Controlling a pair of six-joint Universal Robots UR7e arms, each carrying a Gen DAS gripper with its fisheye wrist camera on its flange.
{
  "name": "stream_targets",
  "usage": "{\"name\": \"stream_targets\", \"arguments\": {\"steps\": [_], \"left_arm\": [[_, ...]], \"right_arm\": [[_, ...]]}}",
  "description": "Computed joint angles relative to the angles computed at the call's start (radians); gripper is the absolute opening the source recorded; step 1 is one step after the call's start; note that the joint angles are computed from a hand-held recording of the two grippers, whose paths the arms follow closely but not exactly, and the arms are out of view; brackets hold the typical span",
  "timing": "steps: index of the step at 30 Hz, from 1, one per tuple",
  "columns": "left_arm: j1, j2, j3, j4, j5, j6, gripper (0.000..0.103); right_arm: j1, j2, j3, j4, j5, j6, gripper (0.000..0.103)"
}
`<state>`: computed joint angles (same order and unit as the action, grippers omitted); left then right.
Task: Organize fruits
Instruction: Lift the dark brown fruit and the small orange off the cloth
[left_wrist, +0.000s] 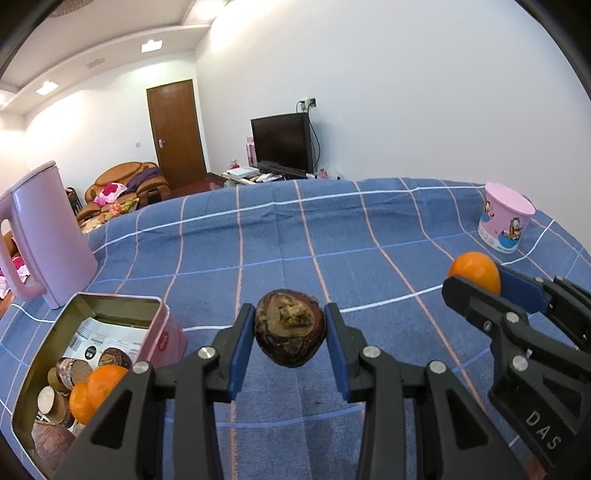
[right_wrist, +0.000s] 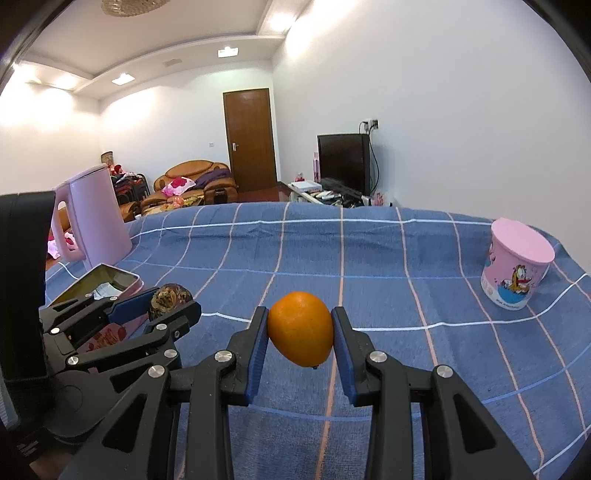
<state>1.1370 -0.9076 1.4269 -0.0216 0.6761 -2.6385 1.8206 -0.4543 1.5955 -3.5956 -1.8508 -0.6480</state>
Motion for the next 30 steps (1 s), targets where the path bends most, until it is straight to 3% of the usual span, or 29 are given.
{"name": "stream_targets", "arguments": {"steps": [30], "left_arm": [[-0.028, -0.101, 0.188, -0.314, -0.003, 0.166, 0.04]], "right_arm": [[0.003, 0.008, 0.044, -0.137, 0.044, -0.067, 0.036]]}}
